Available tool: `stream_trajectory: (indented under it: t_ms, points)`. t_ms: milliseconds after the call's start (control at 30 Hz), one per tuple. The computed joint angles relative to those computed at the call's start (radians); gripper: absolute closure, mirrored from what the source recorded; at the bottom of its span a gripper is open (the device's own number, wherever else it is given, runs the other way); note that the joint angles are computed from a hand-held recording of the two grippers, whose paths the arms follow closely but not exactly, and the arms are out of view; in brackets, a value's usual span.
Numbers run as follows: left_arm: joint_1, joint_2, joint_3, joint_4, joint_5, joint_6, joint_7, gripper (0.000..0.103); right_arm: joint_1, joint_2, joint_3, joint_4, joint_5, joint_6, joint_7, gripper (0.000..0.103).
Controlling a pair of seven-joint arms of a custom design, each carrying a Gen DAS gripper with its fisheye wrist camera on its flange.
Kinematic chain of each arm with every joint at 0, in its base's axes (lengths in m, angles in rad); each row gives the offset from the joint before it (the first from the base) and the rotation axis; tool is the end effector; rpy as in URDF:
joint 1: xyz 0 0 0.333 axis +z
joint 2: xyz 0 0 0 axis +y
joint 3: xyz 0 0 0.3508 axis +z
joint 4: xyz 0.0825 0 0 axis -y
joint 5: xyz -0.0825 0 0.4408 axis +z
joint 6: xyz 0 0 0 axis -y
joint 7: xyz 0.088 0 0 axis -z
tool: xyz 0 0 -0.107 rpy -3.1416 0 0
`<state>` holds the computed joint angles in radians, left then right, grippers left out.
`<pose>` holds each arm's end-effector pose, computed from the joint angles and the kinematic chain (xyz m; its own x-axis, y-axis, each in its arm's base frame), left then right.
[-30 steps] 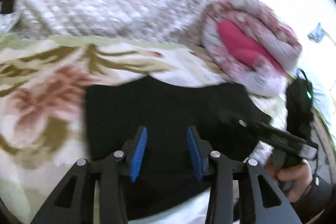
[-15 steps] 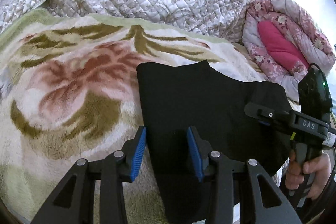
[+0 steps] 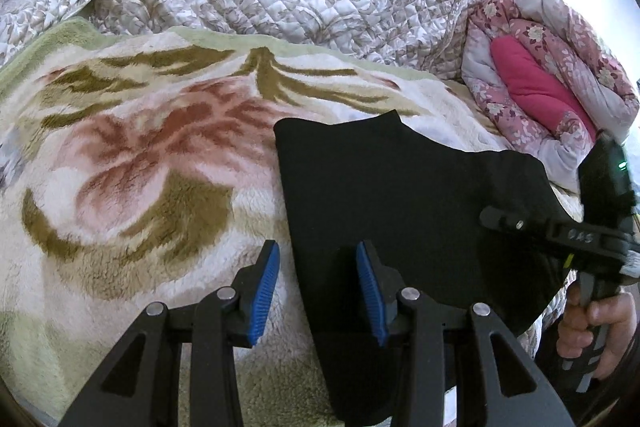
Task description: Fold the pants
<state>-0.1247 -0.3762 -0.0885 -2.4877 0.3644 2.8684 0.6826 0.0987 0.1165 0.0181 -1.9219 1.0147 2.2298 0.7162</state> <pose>0.4880 -0.1288 0.5115 0.2367 -0.9335 0.2695 -0.6691 -0.3577 -0.6514 0.6591 0.1032 0.4715 0.4741 -0.6872 -0.5505 -0.8355 -0.1540 -0.5275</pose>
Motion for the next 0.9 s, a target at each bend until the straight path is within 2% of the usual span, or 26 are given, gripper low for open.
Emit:
stream_trajectory:
  t_ms: [233, 367, 433, 500, 567, 600, 700, 767, 833, 867, 900]
  points:
    - [0.016, -0.012, -0.015, -0.003, 0.021, -0.002, -0.019, 0.060, 0.013, -0.037, -0.001, -0.035, 0.020, 0.083, -0.066, 0.101]
    - [0.012, -0.011, -0.016, 0.003, 0.030, 0.002, -0.024, 0.060, 0.016, -0.008, -0.002, -0.008, -0.032, 0.070, -0.030, 0.101]
    - [0.010, -0.011, -0.018, 0.005, 0.034, -0.002, -0.024, 0.060, 0.016, -0.019, 0.000, -0.020, -0.027, 0.091, -0.036, 0.100]
    - [0.017, -0.015, -0.027, 0.005, 0.049, -0.005, -0.031, 0.060, 0.026, -0.049, 0.002, -0.057, -0.034, 0.191, -0.043, 0.095]
    - [0.026, -0.020, -0.036, 0.006, 0.065, -0.008, -0.044, 0.060, 0.033, -0.078, 0.003, -0.090, -0.013, 0.280, -0.072, 0.094]
    - [0.028, -0.021, -0.037, 0.007, 0.071, -0.005, -0.049, 0.060, 0.033, -0.089, 0.001, -0.099, 0.020, 0.296, -0.107, 0.094]
    - [0.019, -0.013, -0.034, 0.012, 0.082, 0.020, -0.042, 0.060, 0.036, -0.111, -0.005, -0.110, 0.106, 0.253, -0.238, 0.094]
    - [-0.004, 0.001, -0.023, 0.019, 0.073, 0.025, -0.014, 0.060, 0.046, -0.105, -0.002, -0.106, 0.059, 0.234, -0.237, 0.094]
    - [-0.029, 0.019, -0.013, 0.027, 0.052, 0.016, 0.021, 0.060, 0.056, -0.080, 0.002, -0.088, -0.059, 0.213, -0.178, 0.094]
    - [-0.031, 0.027, -0.018, 0.031, 0.053, 0.007, 0.031, 0.060, 0.076, -0.064, -0.009, -0.084, -0.105, 0.228, -0.148, 0.094]
    - [-0.005, 0.028, -0.046, 0.034, 0.088, 0.000, 0.011, 0.060, 0.061, -0.066, 0.006, -0.083, -0.081, 0.233, -0.152, 0.094]
